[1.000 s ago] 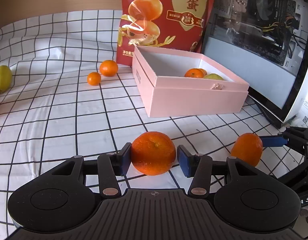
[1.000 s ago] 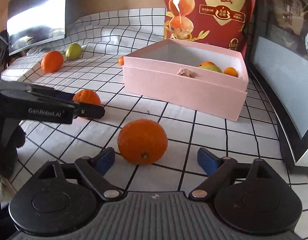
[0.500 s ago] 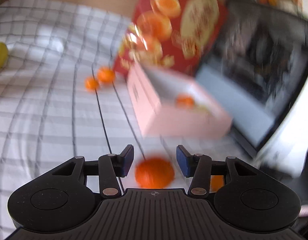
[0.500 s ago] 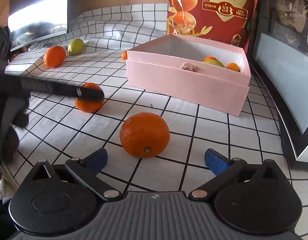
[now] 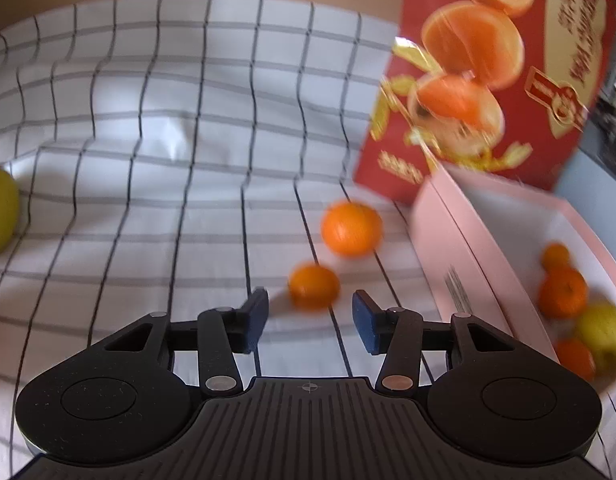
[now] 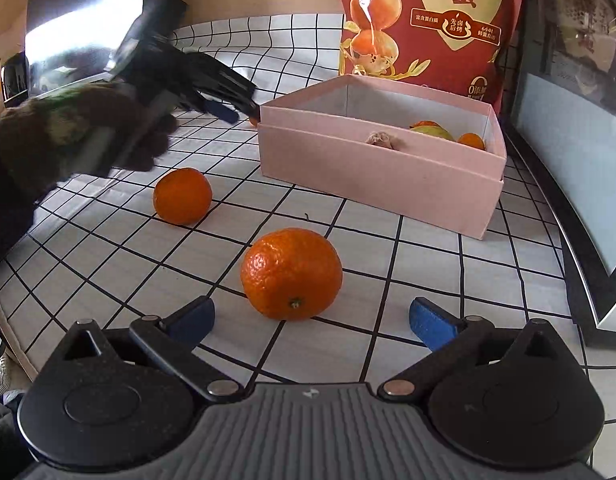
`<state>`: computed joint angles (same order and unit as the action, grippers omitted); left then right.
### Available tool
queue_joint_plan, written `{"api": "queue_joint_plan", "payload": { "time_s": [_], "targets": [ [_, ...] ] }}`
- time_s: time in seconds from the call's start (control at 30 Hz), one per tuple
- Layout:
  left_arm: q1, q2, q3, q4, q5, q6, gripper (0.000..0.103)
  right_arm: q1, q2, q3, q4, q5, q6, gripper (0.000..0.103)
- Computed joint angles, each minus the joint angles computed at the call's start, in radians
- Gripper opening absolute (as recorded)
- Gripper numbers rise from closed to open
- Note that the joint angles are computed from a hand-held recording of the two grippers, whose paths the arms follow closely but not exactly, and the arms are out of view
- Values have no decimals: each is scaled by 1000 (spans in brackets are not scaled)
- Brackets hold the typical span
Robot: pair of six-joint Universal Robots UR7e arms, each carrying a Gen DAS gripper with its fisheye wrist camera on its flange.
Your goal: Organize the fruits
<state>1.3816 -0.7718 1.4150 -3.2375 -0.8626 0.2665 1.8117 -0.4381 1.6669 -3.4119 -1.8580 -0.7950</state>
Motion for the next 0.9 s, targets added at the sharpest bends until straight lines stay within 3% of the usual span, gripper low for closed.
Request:
{"api": "queue_joint_plan", "payload": {
  "time_s": [0.1,0.13,0.17,0.23,0.47,0.7,0.9],
  "targets": [
    [3,21,-39,8,3,-10,49,0,-1,-1,5,-1,-3,102],
    [2,26,-44,2,6,-3,44,0,-2,0,6,1,-5,102],
    [1,22,-35,2,3,4,32,0,-3,2,7,2,-7,101],
    [-3,-2,2,2,-17,-2,33,0,-5,7,4,7,-14,99],
    [-53,-221,369,-116,-159,-68,33,21,-4,2,-10,11,-24,94],
    [-160,-373,714,-259,-45,0,33,64,31,-55,30,50,-11,94],
    [-151,-443,816,-257,-50,-44,33,107,101,-148,110,46,-22,85]
  ]
}}
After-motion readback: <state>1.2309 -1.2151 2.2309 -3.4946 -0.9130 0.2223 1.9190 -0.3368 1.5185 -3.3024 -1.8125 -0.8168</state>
